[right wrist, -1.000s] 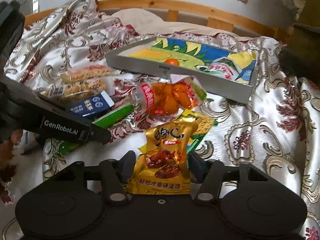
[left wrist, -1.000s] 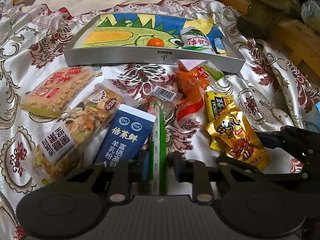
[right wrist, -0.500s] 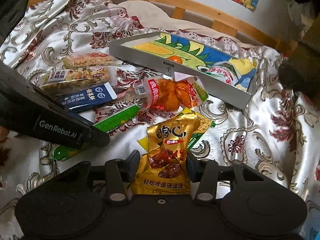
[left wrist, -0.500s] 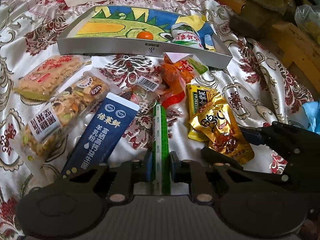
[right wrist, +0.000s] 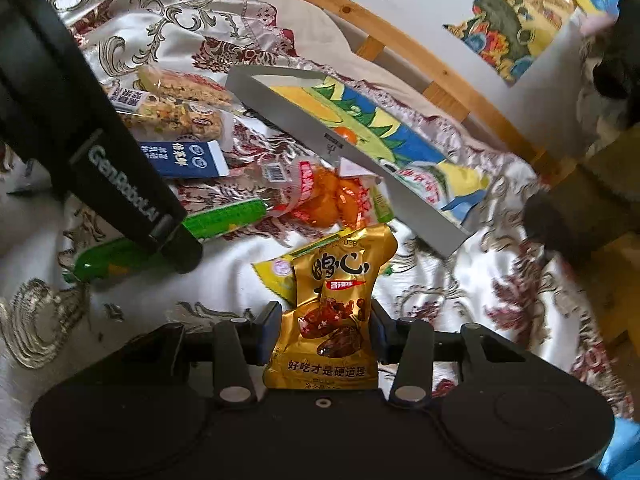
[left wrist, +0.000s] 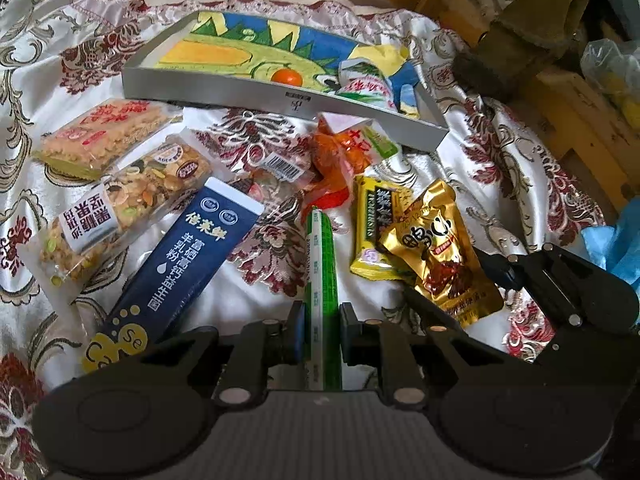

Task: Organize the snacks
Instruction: 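Carry the green stick and gold packet into the tray and open both tools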

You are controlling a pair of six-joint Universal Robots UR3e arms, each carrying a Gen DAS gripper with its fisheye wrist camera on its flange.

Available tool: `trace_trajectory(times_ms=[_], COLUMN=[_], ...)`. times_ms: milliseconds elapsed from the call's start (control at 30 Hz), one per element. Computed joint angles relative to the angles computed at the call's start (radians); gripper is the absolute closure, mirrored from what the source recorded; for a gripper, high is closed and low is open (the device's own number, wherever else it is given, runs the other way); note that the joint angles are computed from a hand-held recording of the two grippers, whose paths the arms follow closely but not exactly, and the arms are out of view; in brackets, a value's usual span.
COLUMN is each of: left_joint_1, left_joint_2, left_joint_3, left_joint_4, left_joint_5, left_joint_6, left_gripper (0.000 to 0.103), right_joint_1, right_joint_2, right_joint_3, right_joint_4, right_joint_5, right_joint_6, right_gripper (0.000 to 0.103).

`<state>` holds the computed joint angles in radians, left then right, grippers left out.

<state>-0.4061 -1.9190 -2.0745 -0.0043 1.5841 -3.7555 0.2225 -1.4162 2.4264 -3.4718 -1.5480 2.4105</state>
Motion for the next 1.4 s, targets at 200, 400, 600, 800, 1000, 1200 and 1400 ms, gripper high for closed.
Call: trace_trajectory(times_ms=[200,400,600,800,1000,1200,1400], left_joint_1=[-0.035,-0.019,0.049,0.109,0.148,0.157,0.149], left_joint_2=[0.012,0.014,-0.055,-0.224,-0.461,-0.662,-0.774], left_joint_3=[0.001,0.057,0.221,0.499,0.885,1.218,1.410], left_joint_4=[0.054,0.059,0.060,0.013,-0.162,-0.347,-0.486], left_joint_5=[0.064,0.111,0.127,0.111,0.097,0.097,0.120], left_joint_6=[-0.015,-0.003,0.020,0.053,0.057,0.079,0.097], left_gripper=[0.085,0.085,0.084,0.084,0.084,0.084,0.085], right_joint_1=[-0.008,-0.042,-0.074,-0.113,-0.137,-0.151,-0.139], right_joint_2=[0.062,0.153,0.299,0.423,0.556,0.633,0.656], right_joint_3=[0.025,-0.025,-0.216,-0.461,-0.731,-0.907,-0.942], right_joint_4=[-0.208,-0.393,-0.478,-0.398,-0.254,-0.087,0.017], right_joint_5=[-0.006,0.021,0.030,0.064,0.100,0.127,0.118], right_joint_6=[-0.011,0.050,0.151,0.234,0.328,0.424,0.429], right_gripper=[0.056,0.056,0.056,0.055,0.055,0.055,0.055])
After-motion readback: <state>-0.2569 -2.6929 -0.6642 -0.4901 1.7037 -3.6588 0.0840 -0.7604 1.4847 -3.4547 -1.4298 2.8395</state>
